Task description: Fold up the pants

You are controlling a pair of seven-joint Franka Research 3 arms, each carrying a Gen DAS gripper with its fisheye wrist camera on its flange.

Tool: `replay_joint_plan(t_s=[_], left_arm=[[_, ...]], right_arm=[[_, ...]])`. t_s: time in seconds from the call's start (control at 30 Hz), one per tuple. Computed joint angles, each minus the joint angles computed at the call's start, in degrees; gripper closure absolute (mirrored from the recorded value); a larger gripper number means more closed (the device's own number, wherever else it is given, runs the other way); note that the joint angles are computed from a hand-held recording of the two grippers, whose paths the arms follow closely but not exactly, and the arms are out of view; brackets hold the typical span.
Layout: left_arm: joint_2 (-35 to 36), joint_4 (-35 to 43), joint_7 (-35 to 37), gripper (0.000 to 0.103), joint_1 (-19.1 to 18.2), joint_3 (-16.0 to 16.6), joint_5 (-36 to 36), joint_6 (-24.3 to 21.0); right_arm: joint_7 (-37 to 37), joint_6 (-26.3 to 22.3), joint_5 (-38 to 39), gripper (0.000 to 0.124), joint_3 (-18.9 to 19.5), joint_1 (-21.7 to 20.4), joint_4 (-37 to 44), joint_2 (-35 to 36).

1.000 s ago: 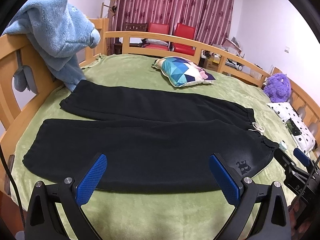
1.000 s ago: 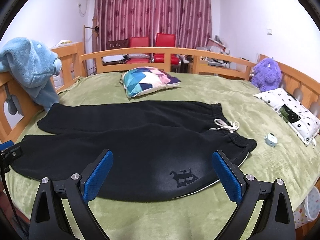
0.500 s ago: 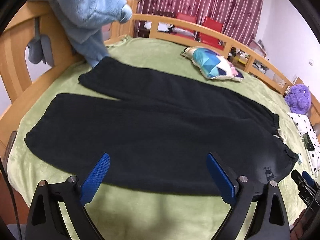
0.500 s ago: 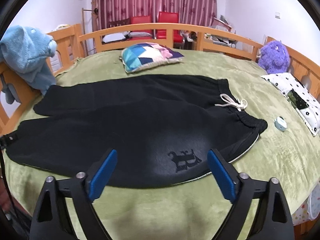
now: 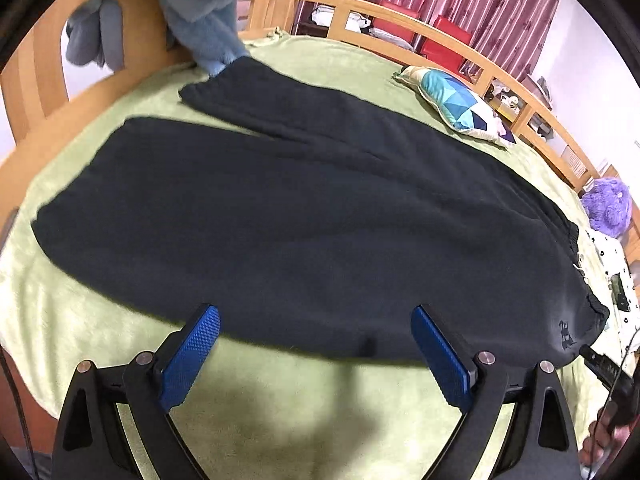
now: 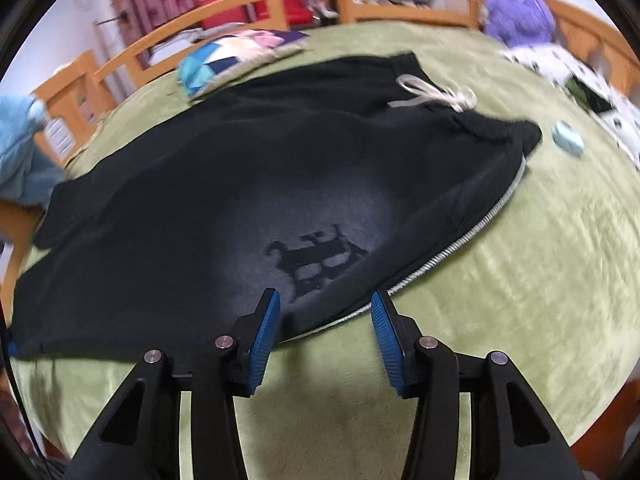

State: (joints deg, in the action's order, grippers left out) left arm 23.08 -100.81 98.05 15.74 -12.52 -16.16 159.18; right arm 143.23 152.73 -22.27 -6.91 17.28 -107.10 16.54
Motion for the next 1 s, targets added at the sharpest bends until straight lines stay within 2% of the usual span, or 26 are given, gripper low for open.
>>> replay_joint_plan(t_s=[0.17, 0.3, 0.4, 0.47, 0.53, 0.63, 0.7, 0.73, 0.77, 0.8, 0.83, 0.87, 1.0], left_arm=[[1.4, -1.2, 4.8, 0.011, 3.7, -3.4, -6.6, -1.9], [3.0, -0.3, 6.1, 0.013, 3.8, -3.7, -9.4, -1.5], [4.3, 1.2, 7.6, 0.014, 5.2, -5.4, -13.2, -0.8], [5.5, 2.8, 4.8, 0.017, 4.3, -4.2, -13.1, -1.5], [6.0, 3.4, 2.7, 0.022, 3.6, -3.3, -12.4, -1.5], [7.4, 5.6, -1.7, 0.037, 1.8, -1.2, -8.9, -2.2], [8.2, 7.3, -4.2, 0.057, 1.2, -0.1, -6.3, -3.2], [8.7, 8.4, -5.3, 0.064, 0.8, 0.4, -4.8, -4.0], [9.4, 9.9, -6.7, 0.078, 0.1, 1.4, -2.7, -5.2], [9.8, 10.7, -7.2, 0.086, 0.2, 1.4, -1.8, -5.6], [10.0, 11.3, -7.0, 0.088, 1.0, 0.7, -1.8, -5.7], [10.1, 12.1, -6.4, 0.09, 1.9, -0.3, -2.3, -6.3], [9.6, 14.8, -4.1, 0.09, 2.5, -1.5, -1.9, -6.6]], right_arm=[[0.9, 0.0, 4.5, 0.072, 0.1, -1.7, 0.2, 1.4], [-2.1, 1.4, 10.6, 0.071, 1.3, -3.2, 0.6, 3.3], [1.5, 3.2, 8.5, 0.07, -1.3, -0.4, 0.4, 4.1], [1.9, 4.6, 8.4, 0.068, -1.5, 0.0, 0.6, 4.5], [0.6, 5.1, 9.3, 0.067, -1.3, -0.1, 1.9, 5.9], [2.2, 3.8, 7.2, 0.065, -3.4, 2.1, 4.3, 7.8], [3.2, 2.2, 6.0, 0.066, -4.3, 3.1, 6.4, 9.0], [3.4, 2.1, 5.4, 0.075, -4.6, 3.3, 7.0, 9.4], [3.6, 2.8, 4.7, 0.082, -4.8, 3.6, 6.7, 9.4], [3.8, 3.7, 3.8, 0.093, -5.1, 3.9, 6.1, 9.1], [3.9, 4.4, 3.1, 0.103, -5.4, 4.1, 6.0, 9.1], [3.8, 5.4, 2.6, 0.106, -5.5, 4.2, 5.6, 8.8], [3.2, 8.6, 1.1, 0.11, -6.3, 4.6, 4.4, 7.2]])
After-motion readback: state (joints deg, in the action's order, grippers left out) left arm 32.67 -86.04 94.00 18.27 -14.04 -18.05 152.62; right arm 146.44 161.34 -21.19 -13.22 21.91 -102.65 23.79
